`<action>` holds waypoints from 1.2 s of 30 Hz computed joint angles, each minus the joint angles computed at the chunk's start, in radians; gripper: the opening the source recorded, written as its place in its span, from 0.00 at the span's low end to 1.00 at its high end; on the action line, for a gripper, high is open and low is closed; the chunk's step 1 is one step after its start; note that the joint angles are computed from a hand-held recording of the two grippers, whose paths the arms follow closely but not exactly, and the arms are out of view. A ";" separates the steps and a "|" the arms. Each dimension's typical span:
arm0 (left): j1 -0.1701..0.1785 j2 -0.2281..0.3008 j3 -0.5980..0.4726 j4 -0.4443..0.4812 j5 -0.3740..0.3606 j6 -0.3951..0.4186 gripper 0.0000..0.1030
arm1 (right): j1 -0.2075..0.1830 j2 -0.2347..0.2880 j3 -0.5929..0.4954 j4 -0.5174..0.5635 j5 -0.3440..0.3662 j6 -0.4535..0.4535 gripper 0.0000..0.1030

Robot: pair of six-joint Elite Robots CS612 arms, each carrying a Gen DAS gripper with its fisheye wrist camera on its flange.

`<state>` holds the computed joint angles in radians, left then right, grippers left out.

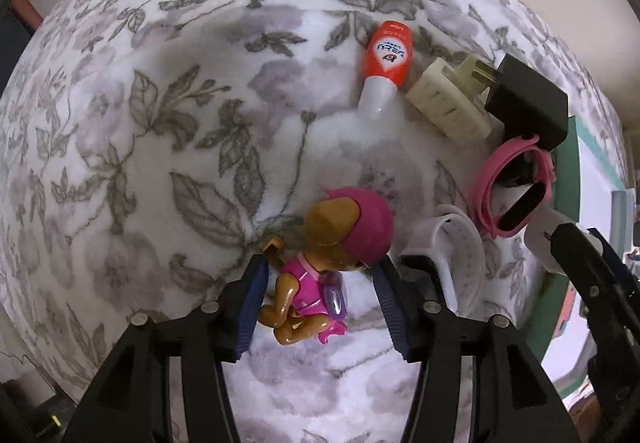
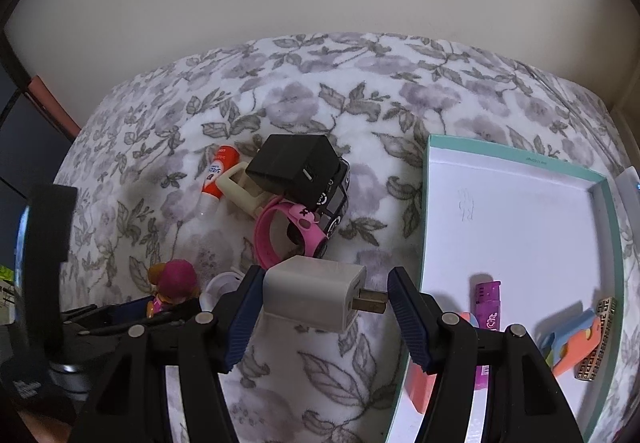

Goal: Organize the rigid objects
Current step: 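Grasp the pink dog figurine with the left tool while the right tool grasps the white charger, then carry the dog figurine and white charger over the tray with both tools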

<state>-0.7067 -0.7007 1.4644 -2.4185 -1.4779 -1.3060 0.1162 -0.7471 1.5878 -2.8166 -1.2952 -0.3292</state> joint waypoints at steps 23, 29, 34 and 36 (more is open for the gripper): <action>-0.019 -0.062 0.057 -0.128 0.146 -0.027 0.54 | -0.017 -0.012 -0.015 0.053 0.000 0.034 0.64; -0.034 -0.048 0.004 -0.135 0.175 0.054 0.54 | -0.036 -0.018 -0.026 0.067 -0.016 0.061 0.64; -0.043 0.004 -0.082 -0.128 0.140 0.138 0.55 | -0.067 -0.013 -0.045 0.090 -0.022 0.101 0.64; -0.049 0.024 -0.123 -0.104 0.140 0.167 0.55 | -0.083 -0.011 -0.052 0.096 -0.033 0.127 0.64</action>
